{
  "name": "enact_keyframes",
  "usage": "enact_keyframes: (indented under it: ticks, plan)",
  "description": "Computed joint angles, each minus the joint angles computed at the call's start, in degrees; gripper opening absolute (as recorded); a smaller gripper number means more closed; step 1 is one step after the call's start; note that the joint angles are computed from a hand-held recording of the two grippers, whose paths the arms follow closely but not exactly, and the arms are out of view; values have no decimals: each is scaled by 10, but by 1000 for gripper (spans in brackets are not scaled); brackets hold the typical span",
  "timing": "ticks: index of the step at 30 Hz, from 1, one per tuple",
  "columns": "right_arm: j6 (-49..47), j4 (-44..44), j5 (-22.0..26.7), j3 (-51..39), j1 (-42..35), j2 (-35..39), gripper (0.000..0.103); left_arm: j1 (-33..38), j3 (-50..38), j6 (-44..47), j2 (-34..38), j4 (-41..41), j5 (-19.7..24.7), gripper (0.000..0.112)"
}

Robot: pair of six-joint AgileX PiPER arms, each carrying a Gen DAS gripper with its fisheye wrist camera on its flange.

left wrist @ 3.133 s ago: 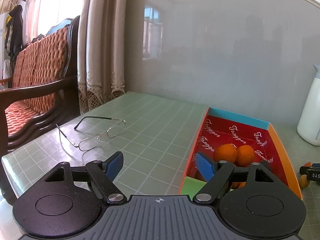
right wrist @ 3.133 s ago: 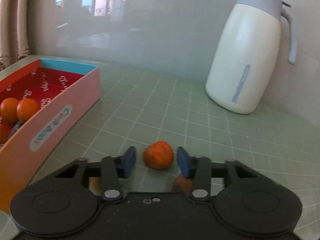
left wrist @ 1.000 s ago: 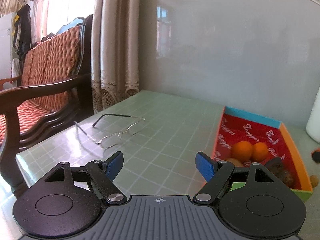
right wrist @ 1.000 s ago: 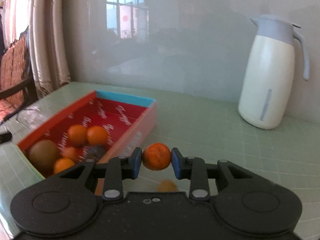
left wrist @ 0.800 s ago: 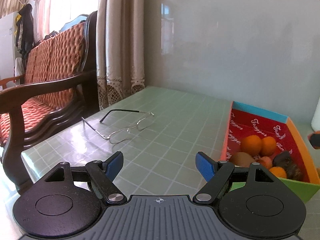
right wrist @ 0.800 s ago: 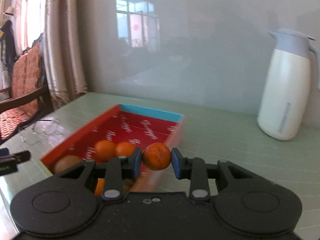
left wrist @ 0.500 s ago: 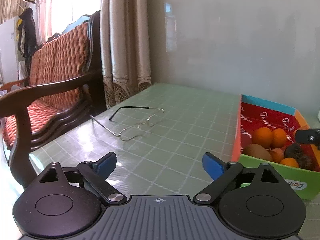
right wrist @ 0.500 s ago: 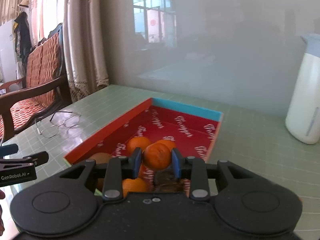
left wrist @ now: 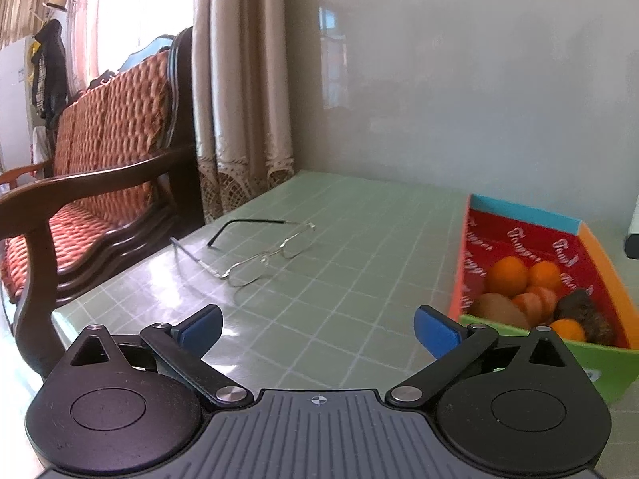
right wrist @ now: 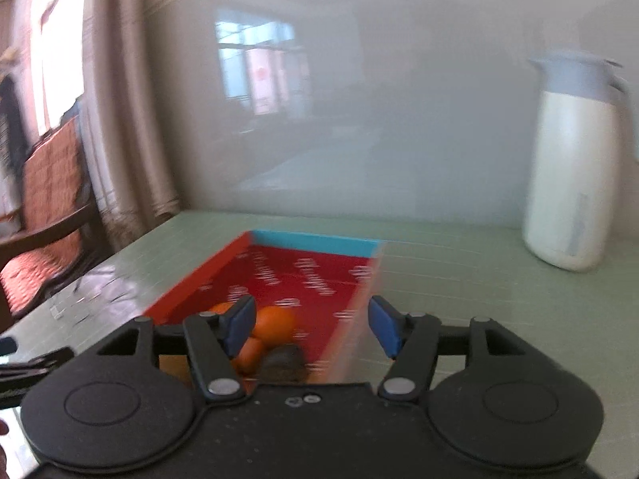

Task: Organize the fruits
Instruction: 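Reach the left tool to another orange-red fruit and grasp it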

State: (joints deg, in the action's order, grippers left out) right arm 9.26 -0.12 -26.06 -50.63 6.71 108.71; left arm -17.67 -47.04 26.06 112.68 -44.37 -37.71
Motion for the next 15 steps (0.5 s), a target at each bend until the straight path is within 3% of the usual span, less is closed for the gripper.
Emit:
enact_keyframes:
  ticks: [15]
  plan:
    - [89,-104,-32,98,-195,-74,68,-111,-60,67,16,-77,-2,101]
